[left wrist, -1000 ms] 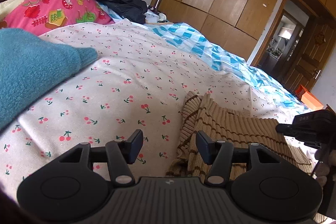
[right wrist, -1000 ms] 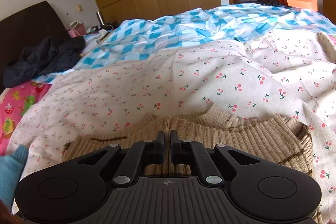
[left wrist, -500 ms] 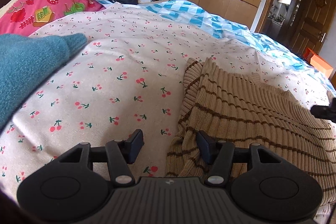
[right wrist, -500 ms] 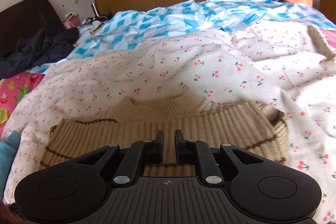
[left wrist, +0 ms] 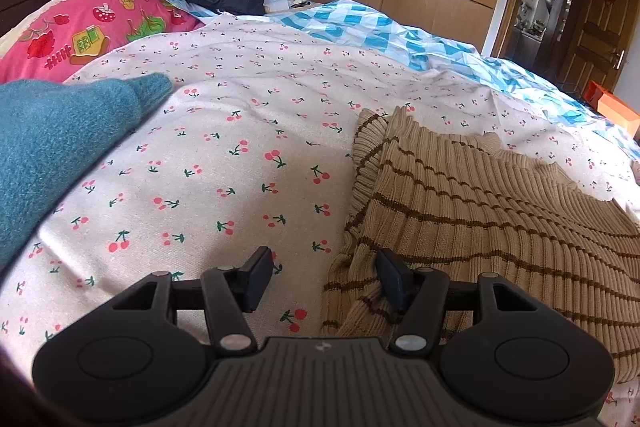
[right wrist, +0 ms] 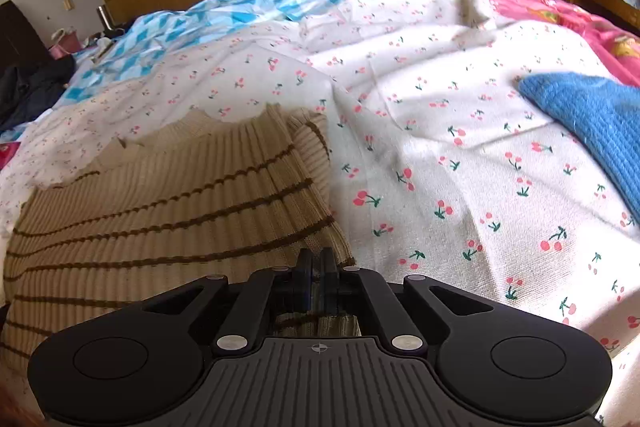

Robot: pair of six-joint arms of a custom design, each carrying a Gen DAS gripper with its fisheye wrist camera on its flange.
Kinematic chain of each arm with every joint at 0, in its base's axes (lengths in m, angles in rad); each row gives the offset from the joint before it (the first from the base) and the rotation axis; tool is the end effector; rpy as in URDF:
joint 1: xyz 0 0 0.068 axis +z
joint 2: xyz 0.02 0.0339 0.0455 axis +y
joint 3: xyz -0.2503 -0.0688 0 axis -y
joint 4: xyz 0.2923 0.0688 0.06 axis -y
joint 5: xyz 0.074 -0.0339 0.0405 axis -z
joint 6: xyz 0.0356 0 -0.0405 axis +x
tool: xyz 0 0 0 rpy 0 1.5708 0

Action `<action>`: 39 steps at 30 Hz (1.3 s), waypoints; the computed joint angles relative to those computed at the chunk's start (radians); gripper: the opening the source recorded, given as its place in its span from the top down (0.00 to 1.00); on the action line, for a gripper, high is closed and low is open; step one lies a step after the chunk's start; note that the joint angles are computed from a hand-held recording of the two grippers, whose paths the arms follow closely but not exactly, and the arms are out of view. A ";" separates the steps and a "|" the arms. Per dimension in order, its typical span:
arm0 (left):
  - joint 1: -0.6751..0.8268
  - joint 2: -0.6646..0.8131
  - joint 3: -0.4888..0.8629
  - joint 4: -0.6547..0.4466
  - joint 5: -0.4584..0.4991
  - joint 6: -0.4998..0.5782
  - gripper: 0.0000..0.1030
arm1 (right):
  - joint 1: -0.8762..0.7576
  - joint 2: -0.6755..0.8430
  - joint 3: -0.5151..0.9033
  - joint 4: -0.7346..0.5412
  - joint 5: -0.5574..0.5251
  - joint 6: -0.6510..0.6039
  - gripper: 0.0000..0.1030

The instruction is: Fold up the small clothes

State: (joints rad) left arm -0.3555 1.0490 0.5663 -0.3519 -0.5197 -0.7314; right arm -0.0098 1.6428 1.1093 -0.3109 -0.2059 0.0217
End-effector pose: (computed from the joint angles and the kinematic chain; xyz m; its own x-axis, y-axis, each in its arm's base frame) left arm 0.2428 -0.0713 0.1702 -0.5100 -0.4290 -0.7455 -0.4718 0.8642 -0.1746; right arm 0.3925 0.0034 0.1848 -0.7501 0.0286 -0.6607 -0.1099 0.9798 0.1672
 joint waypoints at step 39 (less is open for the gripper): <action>-0.070 -0.184 -0.034 -0.207 0.015 -0.233 0.40 | 0.079 -0.215 -0.134 -0.057 -0.035 -0.083 0.82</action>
State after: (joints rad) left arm -0.4256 0.8653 0.5325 -0.5588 -0.5043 -0.9641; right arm 0.0688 1.4275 0.9756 -0.3679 -0.2405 -0.0609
